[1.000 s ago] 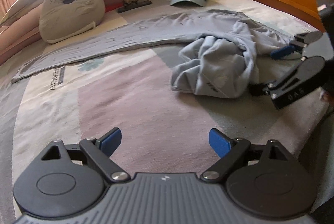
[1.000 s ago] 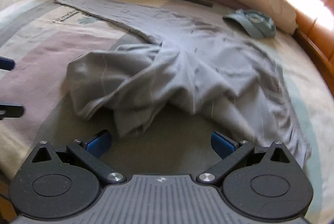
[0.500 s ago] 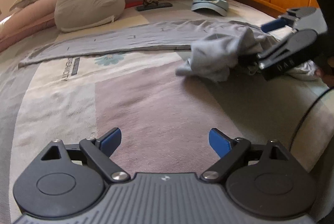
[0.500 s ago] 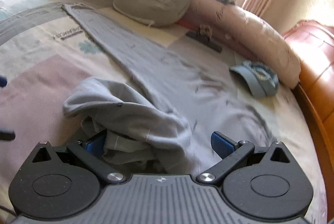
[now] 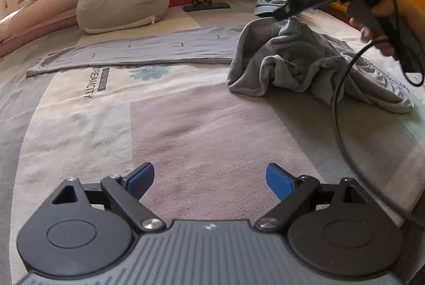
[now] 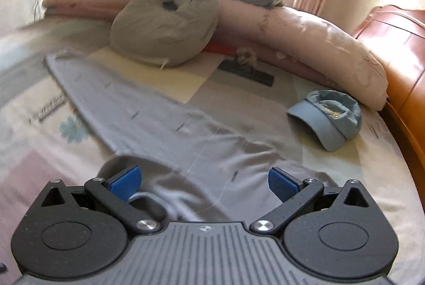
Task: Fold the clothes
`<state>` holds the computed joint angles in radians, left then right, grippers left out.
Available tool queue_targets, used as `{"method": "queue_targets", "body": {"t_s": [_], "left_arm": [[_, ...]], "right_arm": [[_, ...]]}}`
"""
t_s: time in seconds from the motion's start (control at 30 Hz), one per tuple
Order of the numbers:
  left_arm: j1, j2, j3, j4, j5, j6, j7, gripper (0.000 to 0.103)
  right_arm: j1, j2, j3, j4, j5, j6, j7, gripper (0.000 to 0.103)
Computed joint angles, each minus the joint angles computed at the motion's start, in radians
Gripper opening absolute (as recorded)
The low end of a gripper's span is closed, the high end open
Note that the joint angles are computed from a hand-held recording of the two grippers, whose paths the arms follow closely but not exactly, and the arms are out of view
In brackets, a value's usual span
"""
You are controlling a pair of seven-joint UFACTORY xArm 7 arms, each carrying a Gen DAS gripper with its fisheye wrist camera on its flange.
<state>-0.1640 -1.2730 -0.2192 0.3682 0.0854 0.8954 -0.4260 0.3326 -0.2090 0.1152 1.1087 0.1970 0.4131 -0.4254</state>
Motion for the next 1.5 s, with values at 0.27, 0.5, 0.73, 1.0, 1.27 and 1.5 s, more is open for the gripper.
{"method": "queue_targets", "body": {"t_s": [0.27,0.5,0.73,1.0,1.27,1.5], "left_arm": [[-0.022,0.037,-0.007,0.017,-0.011,-0.017,0.005,0.092],[-0.053,0.094,-0.033,0.050,-0.023,-0.019,-0.005,0.092],[-0.105,0.175,-0.067,0.087,-0.015,-0.037,0.009,0.092],[-0.131,0.235,-0.062,0.074,-0.074,-0.103,-0.071,0.102],[-0.119,0.307,-0.045,0.112,-0.082,-0.176,-0.162,0.102],[-0.112,0.425,-0.045,0.151,-0.094,-0.381,-0.214,0.102]], "right_arm": [[0.046,-0.247,-0.092,-0.194,0.101,0.062,-0.130,0.103],[-0.019,-0.513,-0.071,-0.465,0.022,0.177,-0.092,0.103],[0.022,-0.638,-0.138,-0.585,0.103,0.287,-0.045,0.103],[0.032,-0.704,-0.180,-0.681,0.154,0.209,-0.062,0.103],[0.062,-0.752,-0.226,-0.752,0.173,0.119,-0.096,0.103],[0.091,-0.785,-0.260,-0.791,0.180,0.074,-0.132,0.103]]}}
